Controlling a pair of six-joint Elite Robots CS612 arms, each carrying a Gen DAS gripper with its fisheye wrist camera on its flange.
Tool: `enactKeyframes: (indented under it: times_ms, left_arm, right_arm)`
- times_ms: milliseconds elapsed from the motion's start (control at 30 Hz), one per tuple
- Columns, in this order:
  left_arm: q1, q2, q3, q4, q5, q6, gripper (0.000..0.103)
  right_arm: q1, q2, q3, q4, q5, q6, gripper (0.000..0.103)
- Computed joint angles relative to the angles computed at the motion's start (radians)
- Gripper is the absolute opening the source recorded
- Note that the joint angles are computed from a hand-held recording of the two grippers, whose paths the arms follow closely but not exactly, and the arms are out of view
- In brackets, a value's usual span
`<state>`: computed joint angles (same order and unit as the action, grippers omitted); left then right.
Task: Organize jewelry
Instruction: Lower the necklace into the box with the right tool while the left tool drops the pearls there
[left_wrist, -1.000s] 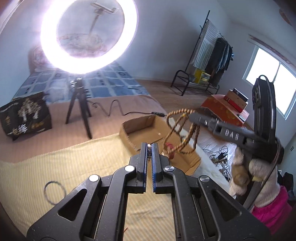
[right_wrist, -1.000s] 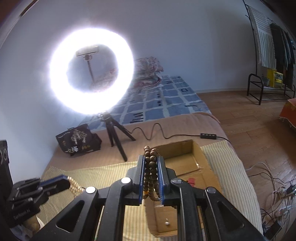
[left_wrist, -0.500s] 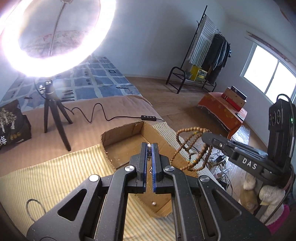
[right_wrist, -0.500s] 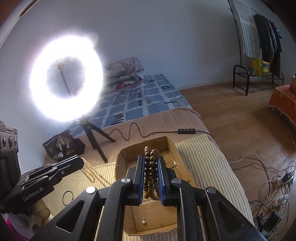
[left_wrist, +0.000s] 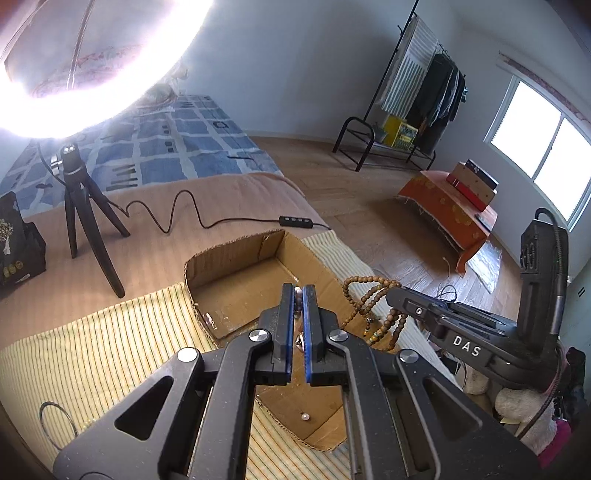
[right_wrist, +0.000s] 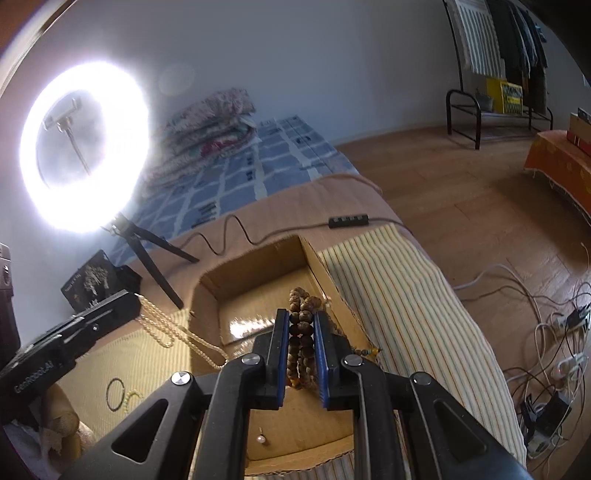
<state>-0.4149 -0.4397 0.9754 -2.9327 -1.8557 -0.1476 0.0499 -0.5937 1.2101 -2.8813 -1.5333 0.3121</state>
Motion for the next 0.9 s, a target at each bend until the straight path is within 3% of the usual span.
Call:
enactKeyframes:
  times_ms: [200,267,300,367,433,733,900]
  left_arm:
    - [-0.002,0.002,-0.005,0.042,0.024,0.004,0.001]
    - [-0.001,0.003,-0.008,0.059,0.026,-0.003,0.003]
    - [0.000,0.002,-0.008,0.061,0.028,-0.003,0.005]
    - [0.001,-0.001,-0.003,0.063,0.037,-0.003,0.027]
    - [0.002,-0.006,0.009,0.043,0.042,-0.008,0.032]
    - [0.008,-0.034,0.062,0.002,0.066,-0.015,0.032]
    - [0.012,-0.064,0.110,-0.038,0.094,0.003,0.032]
  right_arm:
    - [0.001,0.005,-0.003,0.047,-0.017,-0.016,0.016]
    - [0.003,0.004,-0.003,0.046,-0.023,-0.024,0.031]
    - [0.004,0.003,0.000,0.038,-0.029,-0.026,0.032]
    - [0.006,0.003,-0.002,0.039,-0.036,-0.029,0.041]
    - [0.008,0.001,0.001,0.031,-0.044,-0.034,0.048]
    - [0.016,-0.012,0.011,0.012,-0.064,-0.033,0.048]
    - [0.027,-0.025,0.024,-0.010,-0.076,-0.047,0.055]
